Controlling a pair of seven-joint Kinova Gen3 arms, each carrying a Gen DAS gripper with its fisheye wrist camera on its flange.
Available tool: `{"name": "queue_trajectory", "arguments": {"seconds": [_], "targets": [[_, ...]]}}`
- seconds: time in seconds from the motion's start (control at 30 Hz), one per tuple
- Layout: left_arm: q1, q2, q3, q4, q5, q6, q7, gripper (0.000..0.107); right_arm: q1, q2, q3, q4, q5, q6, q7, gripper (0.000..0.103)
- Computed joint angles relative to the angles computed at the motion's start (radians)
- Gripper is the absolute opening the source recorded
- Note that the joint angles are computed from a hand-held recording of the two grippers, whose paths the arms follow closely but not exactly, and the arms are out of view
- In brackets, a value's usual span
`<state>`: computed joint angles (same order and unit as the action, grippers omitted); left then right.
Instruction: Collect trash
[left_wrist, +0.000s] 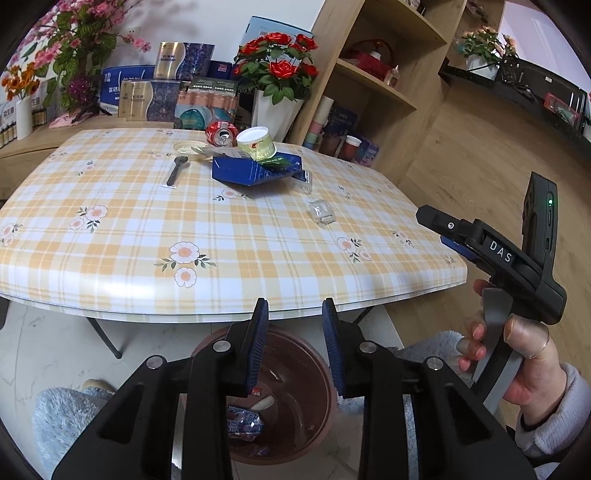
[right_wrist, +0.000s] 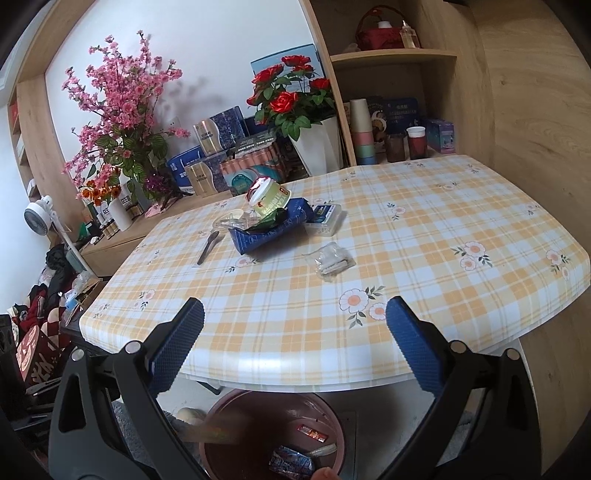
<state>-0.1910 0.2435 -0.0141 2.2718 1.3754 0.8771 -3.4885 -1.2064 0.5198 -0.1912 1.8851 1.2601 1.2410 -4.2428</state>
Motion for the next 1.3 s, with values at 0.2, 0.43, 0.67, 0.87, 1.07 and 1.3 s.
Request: {"name": "queue_trajectory", "arguments": {"seconds": [0.2, 0.43, 0.67, 0.87, 1.07, 1.3], "targets": [[-0.006, -0.004, -0.012, 0.018, 0.071, -0.012, -0.034, 0.058, 0.003, 0.006, 0.001, -0.008, -0.02, -0.002, 0.012, 0.097], [-0.002, -0.022, -0.044, 0.038, 0.196, -0.048, -0.094, 0.092, 0.004, 0.018, 0.009, -0.021, -0.029, -0.009, 0.044, 0.097], [0.03, -0.023, -0.059, 0.032, 0.259, -0.127, -0.108, 0.097, 0.02, 0.021, 0.01, 0.004, 0.004, -0.063, 0.051, 0.097], [0.058, 0.003, -0.061, 0.01, 0.29, -0.178, -0.106, 0.097, 0.048, 0.024, 0.016, 0.024, 0.024, -0.127, 0.067, 0.097], [0.085, 0.03, -0.057, -0.027, 0.29, -0.217, -0.079, 0.097, 0.086, 0.022, 0.024, 0.061, 0.063, -0.187, 0.046, 0.097], [0.121, 0.052, -0.038, -0.087, 0.287, -0.248, -0.058, 0.097, 0.2, -0.004, 0.039, 0.055, -0.002, -0.31, 0.209, 0.097]]}}
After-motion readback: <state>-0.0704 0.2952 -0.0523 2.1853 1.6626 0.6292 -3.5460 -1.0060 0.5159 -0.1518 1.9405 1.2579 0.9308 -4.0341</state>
